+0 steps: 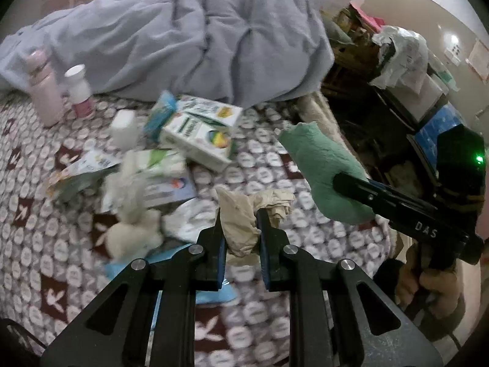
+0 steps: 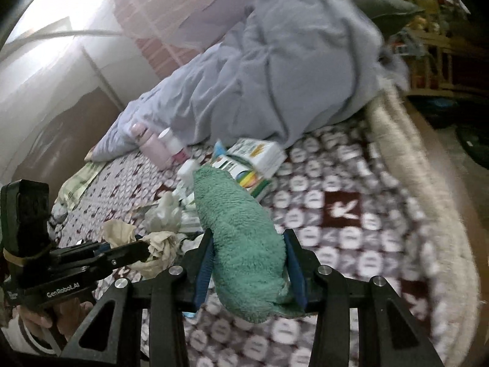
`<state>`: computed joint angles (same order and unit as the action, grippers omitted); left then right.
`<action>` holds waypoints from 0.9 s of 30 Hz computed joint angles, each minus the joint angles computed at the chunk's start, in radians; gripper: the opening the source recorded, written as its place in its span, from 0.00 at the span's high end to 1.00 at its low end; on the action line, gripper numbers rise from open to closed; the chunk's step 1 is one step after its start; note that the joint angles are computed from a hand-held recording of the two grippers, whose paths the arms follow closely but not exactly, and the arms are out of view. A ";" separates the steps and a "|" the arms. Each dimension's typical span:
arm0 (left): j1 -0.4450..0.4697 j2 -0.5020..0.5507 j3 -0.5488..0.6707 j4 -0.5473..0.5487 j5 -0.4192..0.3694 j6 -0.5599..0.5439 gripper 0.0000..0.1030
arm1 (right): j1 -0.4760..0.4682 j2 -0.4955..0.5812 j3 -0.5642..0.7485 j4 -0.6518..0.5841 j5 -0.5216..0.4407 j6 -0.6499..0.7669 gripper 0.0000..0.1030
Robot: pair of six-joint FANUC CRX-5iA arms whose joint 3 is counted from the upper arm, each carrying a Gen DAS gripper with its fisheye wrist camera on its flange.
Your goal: Collect trash
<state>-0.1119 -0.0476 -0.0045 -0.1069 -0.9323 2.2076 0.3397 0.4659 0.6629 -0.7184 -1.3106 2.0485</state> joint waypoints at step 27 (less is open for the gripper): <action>-0.187 0.425 0.515 0.026 -0.060 -0.170 0.85 | -0.237 -0.012 0.004 0.088 0.132 -0.116 0.59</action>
